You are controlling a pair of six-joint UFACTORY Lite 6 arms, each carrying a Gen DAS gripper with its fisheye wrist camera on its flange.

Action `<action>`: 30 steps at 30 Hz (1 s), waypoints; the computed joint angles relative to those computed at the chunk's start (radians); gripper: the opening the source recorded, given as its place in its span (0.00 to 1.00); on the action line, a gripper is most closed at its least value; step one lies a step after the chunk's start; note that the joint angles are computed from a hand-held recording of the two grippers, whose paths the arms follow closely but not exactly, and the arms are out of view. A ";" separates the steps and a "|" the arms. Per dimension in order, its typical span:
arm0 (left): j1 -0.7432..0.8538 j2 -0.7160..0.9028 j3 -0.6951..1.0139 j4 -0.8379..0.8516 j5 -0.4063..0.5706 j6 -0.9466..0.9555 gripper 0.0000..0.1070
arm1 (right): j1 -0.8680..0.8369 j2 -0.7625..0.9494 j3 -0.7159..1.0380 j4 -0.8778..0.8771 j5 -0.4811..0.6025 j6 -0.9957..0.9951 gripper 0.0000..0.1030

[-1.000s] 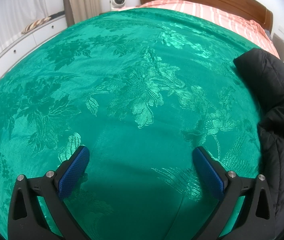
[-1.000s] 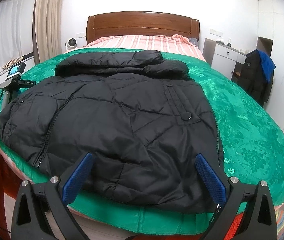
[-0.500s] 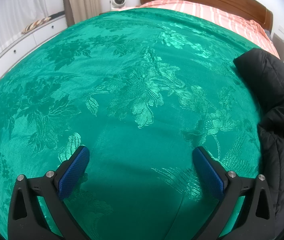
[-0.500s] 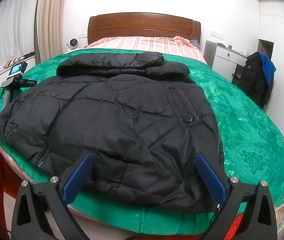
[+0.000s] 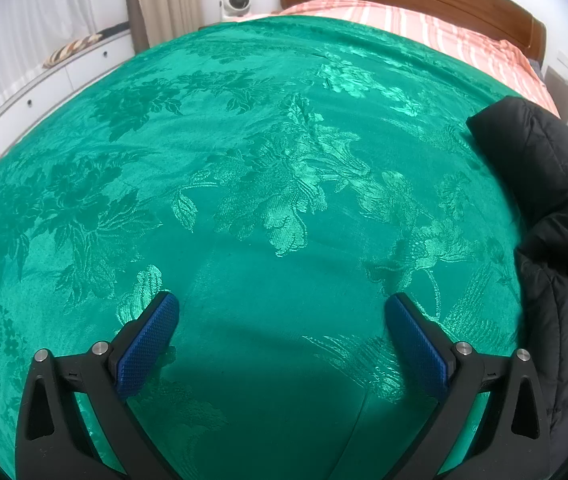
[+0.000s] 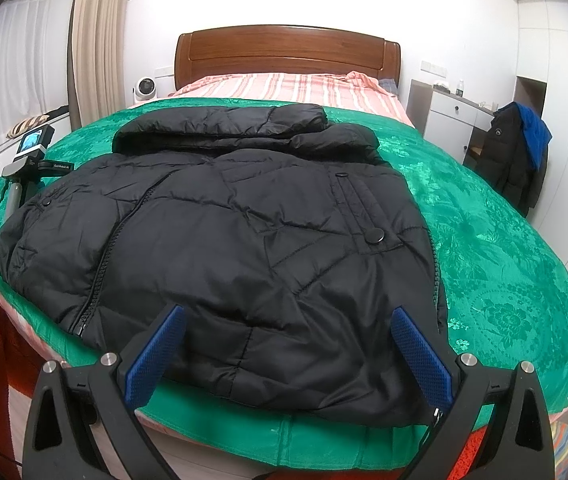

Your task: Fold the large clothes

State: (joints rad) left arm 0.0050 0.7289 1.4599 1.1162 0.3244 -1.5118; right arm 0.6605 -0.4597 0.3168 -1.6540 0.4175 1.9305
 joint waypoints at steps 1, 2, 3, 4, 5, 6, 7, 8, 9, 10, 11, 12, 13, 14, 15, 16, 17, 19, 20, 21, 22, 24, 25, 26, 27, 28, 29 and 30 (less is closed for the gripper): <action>-0.001 0.000 0.000 0.000 0.001 -0.001 0.96 | 0.000 0.002 0.001 0.000 0.000 0.001 0.98; -0.001 0.000 0.000 0.000 0.000 -0.001 0.96 | 0.002 0.006 0.003 0.000 0.001 0.003 0.98; -0.001 0.000 0.000 0.000 0.001 -0.001 0.96 | 0.002 0.004 0.002 0.000 0.001 0.003 0.98; -0.001 0.000 0.000 0.000 0.001 -0.001 0.96 | 0.002 0.004 0.001 0.000 0.001 0.003 0.98; 0.000 0.000 0.000 0.001 0.000 -0.001 0.96 | 0.002 0.004 0.001 0.000 0.001 0.003 0.98; 0.000 0.000 -0.001 0.001 0.000 -0.001 0.96 | 0.003 0.004 0.001 0.000 0.001 0.002 0.98; 0.000 0.000 -0.001 0.001 0.000 -0.001 0.96 | 0.003 0.004 0.001 0.000 0.001 0.002 0.98; -0.001 0.000 0.000 0.001 0.001 -0.001 0.96 | 0.002 0.008 0.003 -0.005 0.001 0.005 0.98; -0.001 0.000 0.000 0.001 0.001 -0.001 0.96 | 0.001 0.007 0.002 -0.006 0.000 0.005 0.98; 0.000 0.000 -0.001 0.001 0.000 -0.001 0.96 | 0.001 0.007 0.002 -0.006 0.000 0.005 0.98; -0.001 0.000 0.000 0.001 0.001 -0.001 0.96 | 0.001 0.007 0.002 -0.006 0.000 0.005 0.98; 0.000 0.000 -0.001 0.001 0.000 -0.001 0.96 | 0.001 0.007 0.002 -0.006 0.000 0.005 0.98; 0.000 0.000 -0.001 0.001 0.000 -0.001 0.96 | 0.001 0.007 0.002 -0.006 0.000 0.007 0.98; -0.001 0.000 0.000 0.001 0.000 -0.002 0.96 | 0.001 0.007 0.002 -0.006 0.000 0.007 0.98; 0.000 0.000 -0.001 0.001 0.000 -0.002 0.96 | 0.002 0.005 0.001 -0.005 0.000 0.007 0.98; 0.000 0.000 -0.001 0.001 0.000 -0.002 0.96 | 0.002 0.005 0.001 -0.006 0.000 0.009 0.98; -0.001 0.000 0.000 0.001 0.000 -0.002 0.96 | 0.002 0.003 0.000 -0.006 0.000 0.009 0.98; 0.000 0.000 0.000 0.002 0.000 -0.002 0.96 | 0.002 0.000 -0.002 -0.005 0.001 0.007 0.98; -0.001 0.000 0.000 0.001 0.000 -0.002 0.96 | 0.001 -0.001 -0.003 -0.005 0.000 0.008 0.98; -0.001 0.001 0.000 0.001 0.001 -0.002 0.96 | -0.004 -0.001 -0.003 -0.008 -0.003 0.009 0.98; -0.001 0.000 0.000 0.001 0.000 -0.002 0.96 | -0.006 0.004 -0.001 -0.012 -0.006 0.012 0.98; -0.001 0.000 0.000 0.001 0.000 -0.002 0.96 | -0.007 0.017 0.005 -0.013 -0.006 0.012 0.98; -0.002 0.001 0.001 0.001 0.001 -0.002 0.96 | -0.003 0.022 0.008 -0.012 -0.003 0.012 0.98; -0.002 0.001 0.001 0.000 0.001 -0.002 0.96 | 0.002 0.025 0.009 -0.009 0.001 0.010 0.98; -0.001 0.000 0.000 0.001 0.001 -0.002 0.96 | 0.003 0.026 0.010 -0.009 0.002 0.008 0.98; -0.002 0.001 0.001 0.000 0.002 -0.002 0.96 | 0.004 0.027 0.011 -0.009 0.004 0.007 0.98; -0.002 0.001 0.001 0.000 0.002 -0.002 0.96 | 0.006 0.028 0.012 -0.008 0.005 0.006 0.98; -0.001 0.001 0.000 0.001 0.001 -0.002 0.96 | 0.005 0.029 0.012 -0.008 0.004 0.005 0.98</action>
State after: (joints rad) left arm 0.0038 0.7294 1.4604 1.1168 0.3250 -1.5134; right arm 0.6654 -0.4309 0.3289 -1.6615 0.4214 1.9360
